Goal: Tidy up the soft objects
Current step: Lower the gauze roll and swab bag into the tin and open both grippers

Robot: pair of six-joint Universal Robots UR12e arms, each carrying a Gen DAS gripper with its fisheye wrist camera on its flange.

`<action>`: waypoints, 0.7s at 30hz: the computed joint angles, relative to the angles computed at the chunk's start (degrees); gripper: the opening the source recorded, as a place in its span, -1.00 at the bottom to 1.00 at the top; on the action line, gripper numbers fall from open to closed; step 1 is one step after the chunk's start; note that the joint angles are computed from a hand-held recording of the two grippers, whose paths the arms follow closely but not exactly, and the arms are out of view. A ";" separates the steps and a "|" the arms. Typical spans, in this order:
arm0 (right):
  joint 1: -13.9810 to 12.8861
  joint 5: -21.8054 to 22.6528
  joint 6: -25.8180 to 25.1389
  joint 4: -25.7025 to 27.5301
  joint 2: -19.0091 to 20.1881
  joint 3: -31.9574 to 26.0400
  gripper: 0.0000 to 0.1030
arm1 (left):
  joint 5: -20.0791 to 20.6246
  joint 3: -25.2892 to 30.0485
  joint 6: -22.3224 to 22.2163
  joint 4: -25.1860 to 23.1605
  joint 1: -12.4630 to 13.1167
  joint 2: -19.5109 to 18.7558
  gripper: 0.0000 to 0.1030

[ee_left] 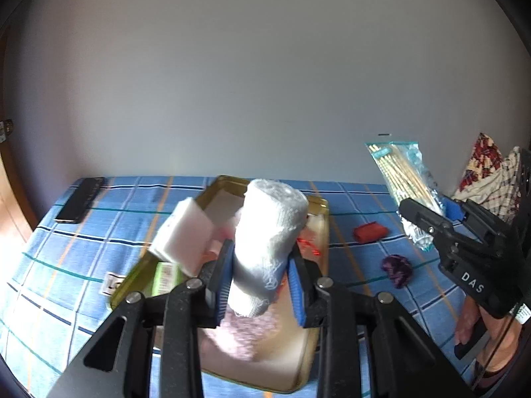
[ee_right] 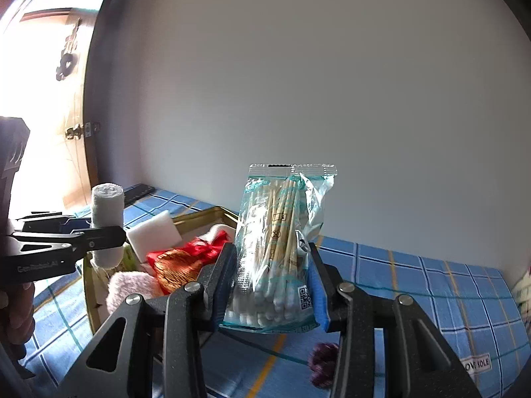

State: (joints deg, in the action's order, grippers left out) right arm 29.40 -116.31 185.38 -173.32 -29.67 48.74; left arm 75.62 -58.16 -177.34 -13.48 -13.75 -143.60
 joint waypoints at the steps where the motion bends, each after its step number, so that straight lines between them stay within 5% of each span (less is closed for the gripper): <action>1: 0.00 0.45 0.02 0.65 0.37 -0.79 -0.15 | 0.54 -0.02 0.04 -0.09 0.07 0.05 -0.44; 7: 0.34 3.62 -0.11 6.08 3.98 -8.10 -0.15 | 3.26 1.68 -0.20 -2.36 0.65 -0.62 -0.44; 21: 0.85 7.09 0.03 20.39 11.95 -23.74 -0.15 | 2.12 6.52 -1.11 -9.46 2.05 -3.35 -0.44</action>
State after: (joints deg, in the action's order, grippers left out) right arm 30.25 -109.23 185.41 -152.93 -17.71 24.99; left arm 77.75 -51.64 -178.45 -22.94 -11.71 -146.95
